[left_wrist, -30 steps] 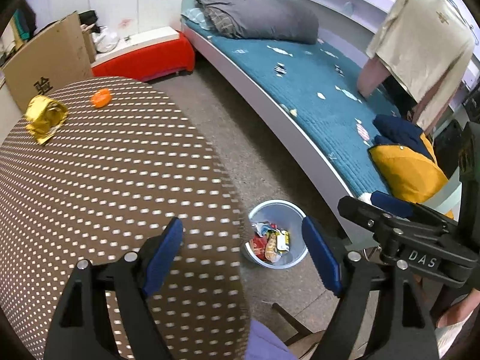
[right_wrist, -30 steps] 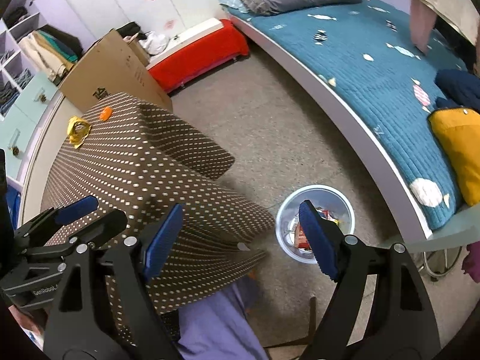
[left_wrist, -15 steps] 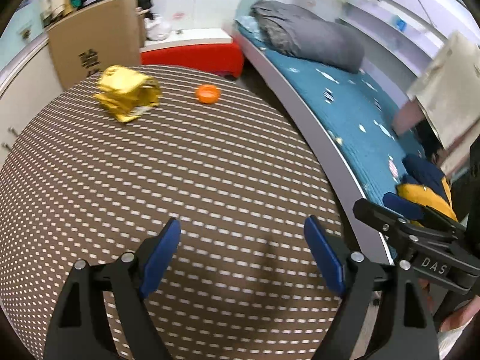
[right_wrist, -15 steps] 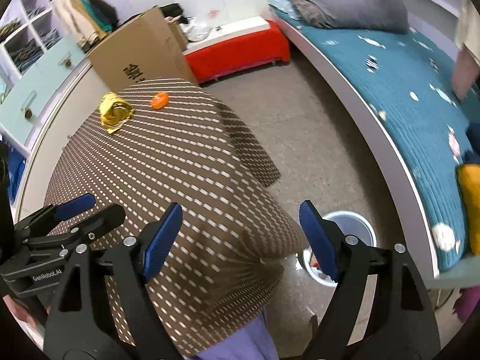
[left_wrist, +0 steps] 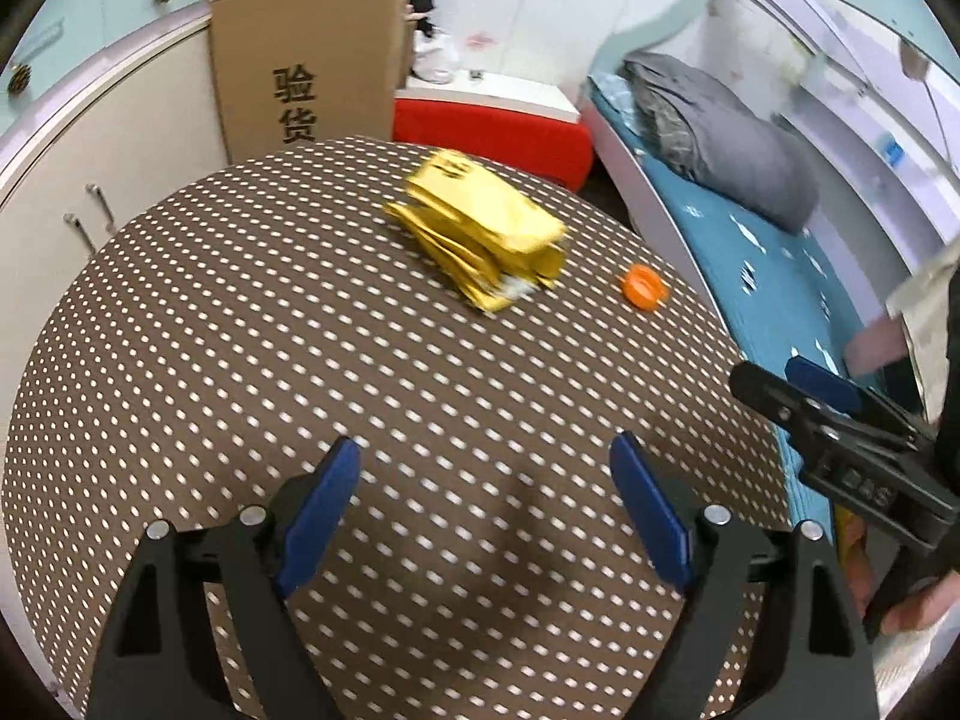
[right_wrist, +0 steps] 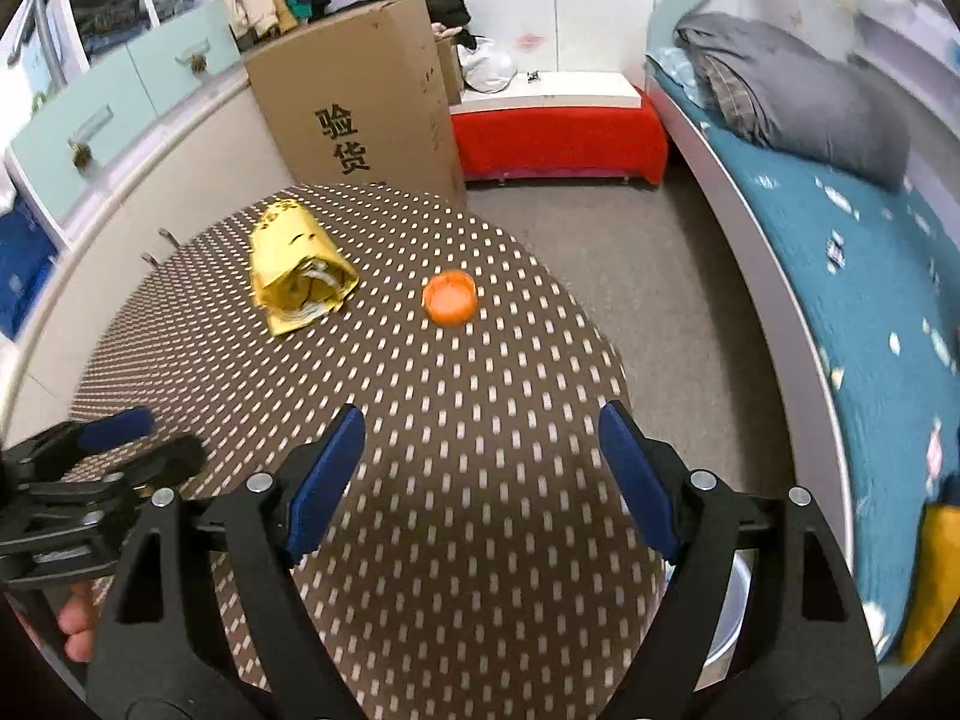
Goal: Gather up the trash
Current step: 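Close the right tool on the orange bottle cap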
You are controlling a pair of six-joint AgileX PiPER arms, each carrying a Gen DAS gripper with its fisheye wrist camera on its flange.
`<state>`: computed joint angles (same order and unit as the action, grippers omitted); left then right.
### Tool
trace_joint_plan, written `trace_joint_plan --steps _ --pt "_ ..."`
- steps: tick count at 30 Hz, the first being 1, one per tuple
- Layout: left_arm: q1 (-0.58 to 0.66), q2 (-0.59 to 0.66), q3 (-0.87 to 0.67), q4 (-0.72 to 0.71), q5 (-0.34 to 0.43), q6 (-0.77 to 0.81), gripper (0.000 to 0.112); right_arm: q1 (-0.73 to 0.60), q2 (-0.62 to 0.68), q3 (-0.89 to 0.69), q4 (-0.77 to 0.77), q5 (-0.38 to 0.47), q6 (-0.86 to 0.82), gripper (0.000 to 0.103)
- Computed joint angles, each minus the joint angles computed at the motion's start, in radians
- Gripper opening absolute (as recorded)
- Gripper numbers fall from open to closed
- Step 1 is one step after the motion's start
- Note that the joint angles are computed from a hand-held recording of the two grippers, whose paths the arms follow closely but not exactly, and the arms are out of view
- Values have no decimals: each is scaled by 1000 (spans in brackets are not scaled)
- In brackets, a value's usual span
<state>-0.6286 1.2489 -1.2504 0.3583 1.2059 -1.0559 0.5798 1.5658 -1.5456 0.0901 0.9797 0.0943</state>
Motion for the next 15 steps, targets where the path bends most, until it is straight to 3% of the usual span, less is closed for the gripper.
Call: trace_joint_plan --steps 5,7,9,12,13,14,15 --pt "108 -15 17 -39 -45 62 84 4 179 -153 20 14 -57 78" --pt "137 -20 26 -48 -66 90 84 2 207 -166 39 -28 -95 78" --pt "161 -20 30 -64 -82 118 84 6 245 -207 31 -15 -106 74" --pt "186 -9 30 -89 -102 154 84 9 291 -249 2 -11 -85 56" --pt "200 6 22 -100 -114 171 84 19 298 -251 -40 -26 -65 46" --pt "230 28 12 -122 -132 203 84 30 301 -249 -79 -42 -55 29" --pt "237 42 5 -134 -140 213 84 34 298 -242 -97 -55 -47 29"
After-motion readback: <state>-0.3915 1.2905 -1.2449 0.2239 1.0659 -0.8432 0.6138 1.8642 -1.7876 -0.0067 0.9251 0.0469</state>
